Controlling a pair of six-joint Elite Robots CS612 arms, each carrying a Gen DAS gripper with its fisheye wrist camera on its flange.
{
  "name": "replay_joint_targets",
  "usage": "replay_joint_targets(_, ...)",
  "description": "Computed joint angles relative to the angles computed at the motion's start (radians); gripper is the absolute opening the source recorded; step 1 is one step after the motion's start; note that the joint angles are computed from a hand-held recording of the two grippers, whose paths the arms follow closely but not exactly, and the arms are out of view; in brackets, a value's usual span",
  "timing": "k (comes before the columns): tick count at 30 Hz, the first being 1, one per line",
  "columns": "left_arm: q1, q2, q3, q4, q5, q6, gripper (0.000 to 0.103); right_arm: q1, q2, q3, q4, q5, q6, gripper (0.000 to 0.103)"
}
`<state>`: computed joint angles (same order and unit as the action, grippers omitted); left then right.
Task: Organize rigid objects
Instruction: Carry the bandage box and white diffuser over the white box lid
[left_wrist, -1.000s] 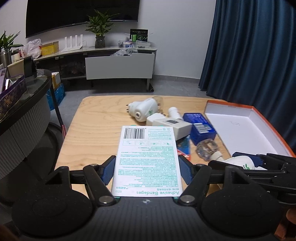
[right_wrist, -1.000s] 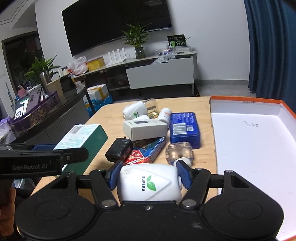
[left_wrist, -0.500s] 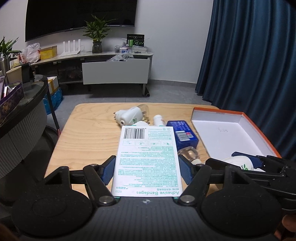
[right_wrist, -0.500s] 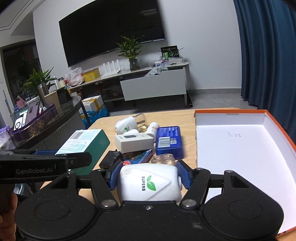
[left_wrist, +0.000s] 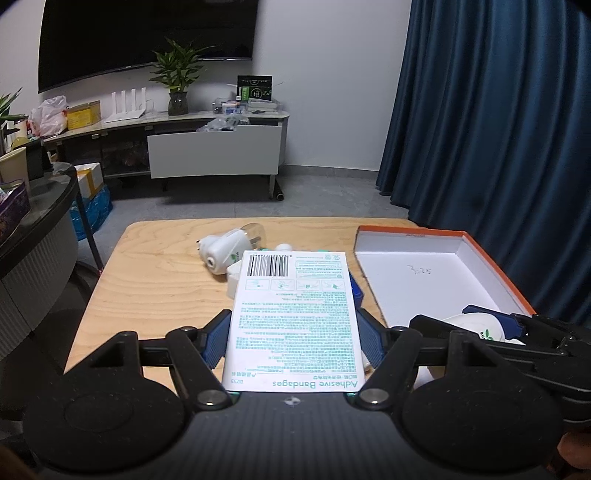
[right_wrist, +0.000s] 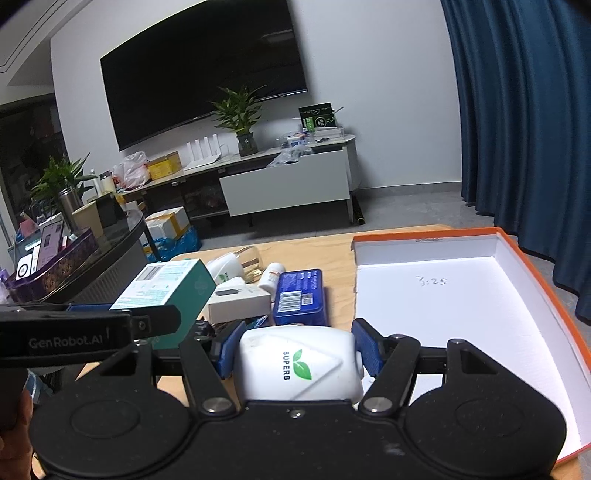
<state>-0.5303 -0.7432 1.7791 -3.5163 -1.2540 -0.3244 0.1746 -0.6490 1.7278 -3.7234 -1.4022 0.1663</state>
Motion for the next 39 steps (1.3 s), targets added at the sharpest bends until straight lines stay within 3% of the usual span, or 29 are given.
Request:
replay_joint_targets(17,-0.018,0.005,-0.023,0.014,0.000,0.011,0.071,-0.023,-0.004,0.015,-0.018,-0.011,0.009,0.077)
replay_joint_targets(39,-0.051,0.033,-0.079,0.038,-0.077,0.030,0.071,-0.079,-0.020,0.070,-0.049,-0.072,0.032,0.077)
